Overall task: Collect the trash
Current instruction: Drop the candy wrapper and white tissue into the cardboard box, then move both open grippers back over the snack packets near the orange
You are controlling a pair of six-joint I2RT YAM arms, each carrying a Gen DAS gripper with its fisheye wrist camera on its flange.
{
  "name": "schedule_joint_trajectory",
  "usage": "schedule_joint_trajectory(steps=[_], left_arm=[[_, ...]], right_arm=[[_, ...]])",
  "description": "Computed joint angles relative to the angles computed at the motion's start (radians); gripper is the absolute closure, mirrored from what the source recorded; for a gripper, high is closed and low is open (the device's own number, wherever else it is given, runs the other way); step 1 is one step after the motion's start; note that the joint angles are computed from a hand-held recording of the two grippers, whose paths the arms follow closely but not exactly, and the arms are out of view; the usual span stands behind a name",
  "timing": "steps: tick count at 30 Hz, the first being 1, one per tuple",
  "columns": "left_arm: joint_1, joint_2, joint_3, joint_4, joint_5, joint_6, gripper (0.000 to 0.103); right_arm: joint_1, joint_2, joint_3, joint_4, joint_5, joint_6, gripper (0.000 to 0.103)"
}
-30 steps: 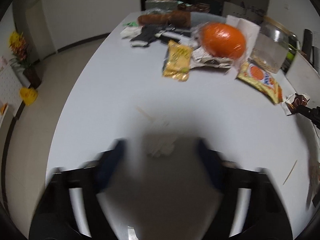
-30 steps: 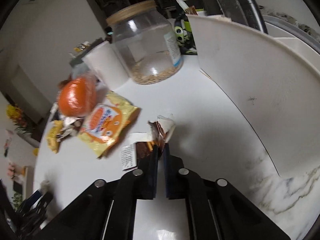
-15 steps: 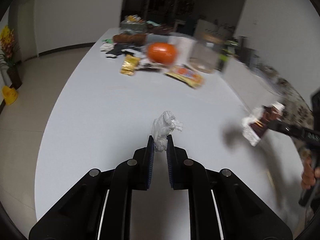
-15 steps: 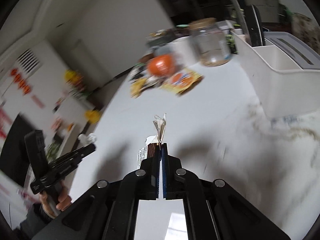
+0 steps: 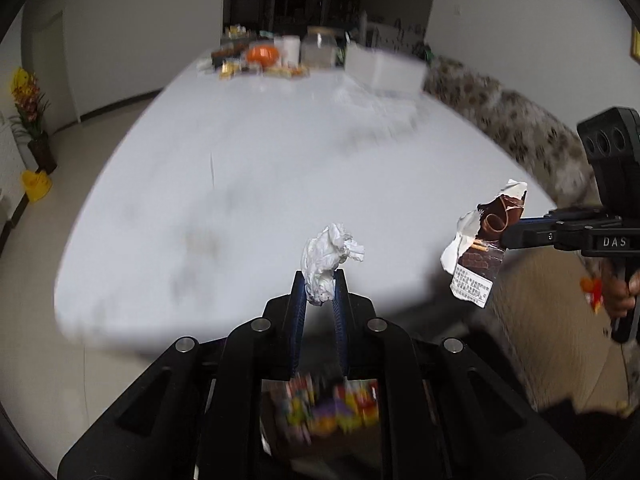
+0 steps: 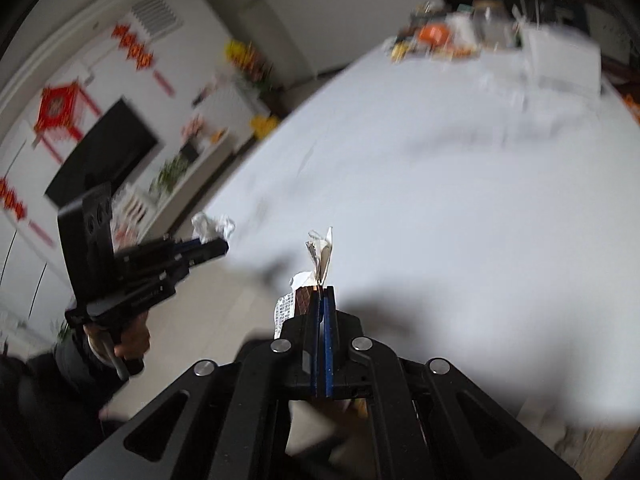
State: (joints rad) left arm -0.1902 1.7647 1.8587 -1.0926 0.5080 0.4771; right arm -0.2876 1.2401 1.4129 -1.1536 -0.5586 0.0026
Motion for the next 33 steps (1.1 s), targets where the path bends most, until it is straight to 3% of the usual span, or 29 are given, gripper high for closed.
schedule_joint_trajectory(steps=[3, 6, 8, 9, 10, 11, 12, 15, 18, 26, 28, 29, 33], left_arm=[[0.024, -0.104, -0.258, 0.021, -0.027, 0.04, 0.091], [-0.009, -0.114, -0.424, 0.115, -0.093, 0.014, 0.091], [-0.056, -0.097, -0.509, 0.216, -0.174, -0.009, 0.082], [-0.08, -0.079, -0.539, 0.265, -0.211, -0.019, 0.069], [-0.102, -0.058, -0.563, 0.315, -0.25, -0.038, 0.056], [-0.121, -0.05, -0.595, 0.37, -0.299, -0.062, 0.05], [-0.142, -0.038, -0.621, 0.405, -0.336, -0.077, 0.043], [-0.153, -0.021, -0.651, 0.416, -0.384, -0.087, 0.042], [-0.141, -0.045, -0.671, 0.431, -0.393, -0.082, 0.032], [-0.131, -0.206, -0.661, 0.448, -0.441, -0.06, 0.031], [-0.126, -0.234, -0.624, 0.432, -0.444, -0.042, 0.03], [-0.127, -0.246, -0.602, 0.428, -0.456, -0.034, 0.029], [-0.113, -0.192, -0.41, 0.302, -0.427, -0.051, 0.026]], right_arm=[[0.127, -0.168, -0.228, -0.011, 0.074, 0.056, 0.102], [0.234, -0.229, -0.401, 0.063, 0.167, 0.127, 0.101], [0.301, -0.202, -0.507, 0.149, 0.263, 0.145, 0.094], [0.321, -0.179, -0.556, 0.196, 0.298, 0.146, 0.079], [0.329, -0.135, -0.601, 0.256, 0.319, 0.141, 0.07], [0.325, -0.084, -0.636, 0.309, 0.329, 0.143, 0.066], [0.327, -0.059, -0.658, 0.343, 0.343, 0.155, 0.066], [0.32, -0.023, -0.698, 0.404, 0.369, 0.178, 0.066], [0.282, -0.097, -0.692, 0.366, 0.356, 0.152, 0.066], [0.275, -0.294, -0.446, 0.106, 0.374, 0.09, 0.063], [0.253, -0.299, -0.361, 0.068, 0.377, 0.048, 0.057], [0.235, -0.288, -0.307, 0.053, 0.373, 0.022, 0.049], [0.153, -0.174, -0.128, 0.052, 0.351, -0.04, 0.048]])
